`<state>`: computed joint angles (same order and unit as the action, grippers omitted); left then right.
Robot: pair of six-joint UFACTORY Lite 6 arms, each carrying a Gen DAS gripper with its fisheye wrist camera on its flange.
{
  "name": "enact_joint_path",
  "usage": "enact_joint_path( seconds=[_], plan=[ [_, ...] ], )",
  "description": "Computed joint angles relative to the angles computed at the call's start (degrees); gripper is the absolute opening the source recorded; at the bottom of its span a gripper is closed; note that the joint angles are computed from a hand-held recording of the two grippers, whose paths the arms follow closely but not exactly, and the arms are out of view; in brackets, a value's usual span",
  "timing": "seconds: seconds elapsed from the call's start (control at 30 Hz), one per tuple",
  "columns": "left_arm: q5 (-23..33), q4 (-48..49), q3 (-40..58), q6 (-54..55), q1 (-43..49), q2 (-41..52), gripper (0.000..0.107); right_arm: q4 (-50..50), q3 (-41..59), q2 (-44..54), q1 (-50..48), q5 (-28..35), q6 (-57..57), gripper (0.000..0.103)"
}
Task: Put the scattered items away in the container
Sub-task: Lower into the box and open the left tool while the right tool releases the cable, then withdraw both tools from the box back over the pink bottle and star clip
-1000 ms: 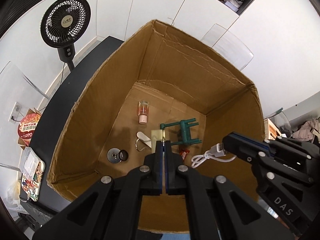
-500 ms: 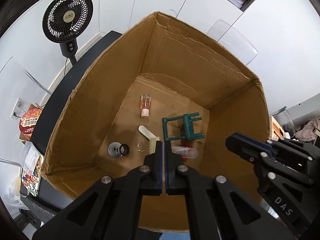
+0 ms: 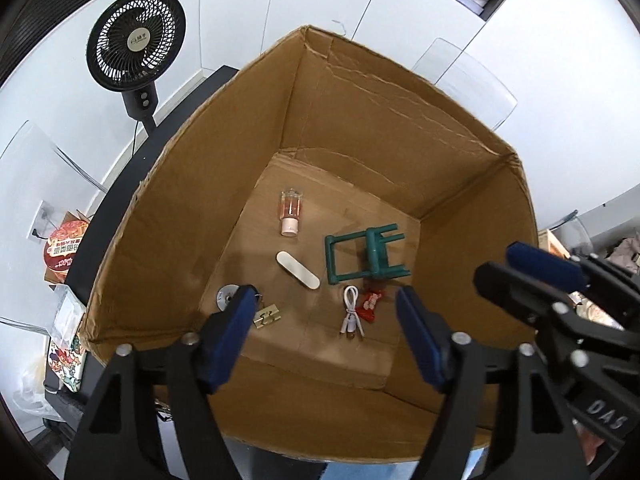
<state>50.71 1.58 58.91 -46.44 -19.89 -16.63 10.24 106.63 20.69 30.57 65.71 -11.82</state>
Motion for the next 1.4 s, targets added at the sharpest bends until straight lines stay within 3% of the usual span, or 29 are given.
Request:
enact_joint_path(
  seconds=[0.07,0.17,0.23,0.53,0.93,1.2,1.4],
  plan=[
    [0.7,1.3,0.7,-1.1,-0.5,0.0,0.087,0.2,1.4,0.1,-1.0,0.7,0.0,0.055],
    [1.3,2.8,1.3,-2.6,-1.1,-0.3,0.101,2.0,2.8,-0.1,-2.9,1.4,-0.7,0.083],
    [1.9,3.7,2.1,-3.4,-1.7,-0.5,0.102,2.8,3.4,-0.6,-3.8,1.7,-1.2,0.103],
    [5.4,8.1,6.3,-8.1,-5.7,-0.3,0.102,2.3,3.8,-4.5,-5.4,2.5,-1.2,0.103],
    [12.1,13.5,9.9,-17.6,-15.8,-1.6,0.102,5.4,-5.2,-15.9,-14.9,4.4,-6.9,0.103],
    [18.0,17.8,18.9,-25.1,-26.6,2.8,0.102,9.6,-7.1,-21.5,-27.4,9.0,-14.7,0.103],
    [22.4,20.4,31.7,-28.2,-35.5,12.9,0.102,13.6,-5.4,-22.9,-41.0,14.5,-23.0,0.103]
  ],
)
